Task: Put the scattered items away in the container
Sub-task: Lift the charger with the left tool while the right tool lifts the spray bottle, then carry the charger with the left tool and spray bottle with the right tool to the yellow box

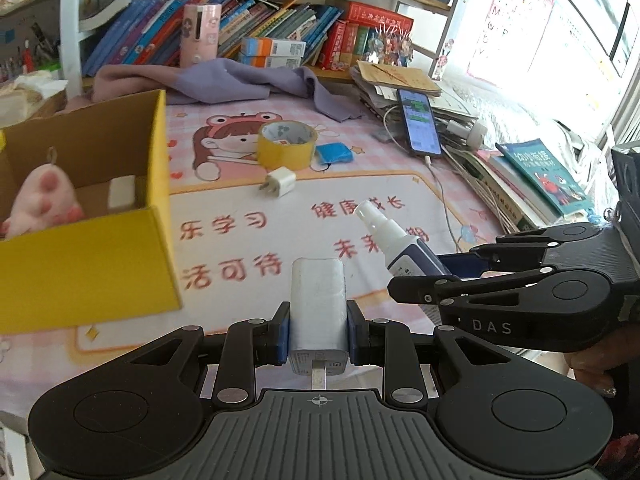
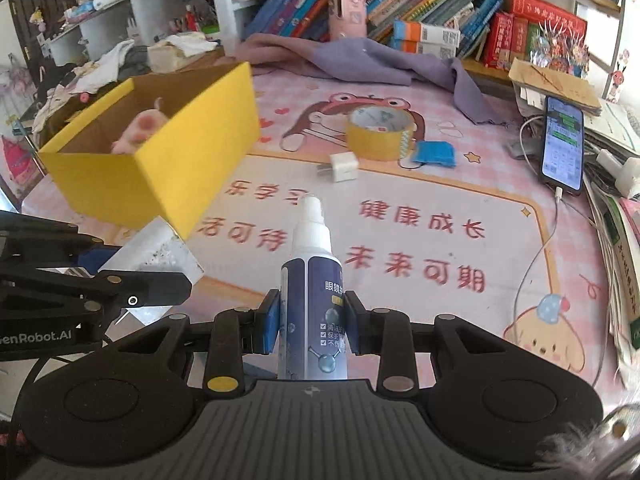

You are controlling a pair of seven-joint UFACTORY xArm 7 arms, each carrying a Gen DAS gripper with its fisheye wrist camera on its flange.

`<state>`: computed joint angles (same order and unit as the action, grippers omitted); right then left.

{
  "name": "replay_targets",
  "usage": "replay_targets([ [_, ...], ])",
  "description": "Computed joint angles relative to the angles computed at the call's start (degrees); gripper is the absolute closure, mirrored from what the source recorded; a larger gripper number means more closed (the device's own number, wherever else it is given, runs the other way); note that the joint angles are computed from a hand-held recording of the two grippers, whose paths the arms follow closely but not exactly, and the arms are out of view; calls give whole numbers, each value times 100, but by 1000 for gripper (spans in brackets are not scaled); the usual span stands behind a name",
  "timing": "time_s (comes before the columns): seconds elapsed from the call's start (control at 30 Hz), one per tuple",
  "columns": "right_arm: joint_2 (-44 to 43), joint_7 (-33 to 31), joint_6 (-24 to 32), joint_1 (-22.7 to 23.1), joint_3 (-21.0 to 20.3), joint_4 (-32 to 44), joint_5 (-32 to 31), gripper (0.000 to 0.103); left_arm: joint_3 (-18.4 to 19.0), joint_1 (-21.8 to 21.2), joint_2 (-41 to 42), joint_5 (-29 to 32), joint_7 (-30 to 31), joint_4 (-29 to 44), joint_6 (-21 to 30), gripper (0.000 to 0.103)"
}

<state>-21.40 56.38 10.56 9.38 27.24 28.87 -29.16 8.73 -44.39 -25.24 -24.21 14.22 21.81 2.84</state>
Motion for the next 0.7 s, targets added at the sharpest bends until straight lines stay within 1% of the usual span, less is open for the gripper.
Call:
replay_targets([
  [0.07, -107, 343, 92, -88, 317, 17, -87, 72, -70, 133, -286, 86, 13, -218, 49, 78],
  [0.13, -156, 602, 174, -87, 522, 52, -154, 72, -142, 286, -605, 202, -12, -447, 110, 78],
  [0.27, -74, 970, 304, 12, 763, 221, -324, 72, -313, 697, -1264, 475, -189, -847, 348, 78],
  [0.43, 259, 1178, 470, 226, 826, 597, -714, 72, -479, 1270, -2164, 783, -466, -1308, 785, 78],
  [0.7, 949, 1491, 641, 649, 673, 1235, -1557, 72, -482, 1885, -3213, 1101, -680, -1729, 1376, 78],
])
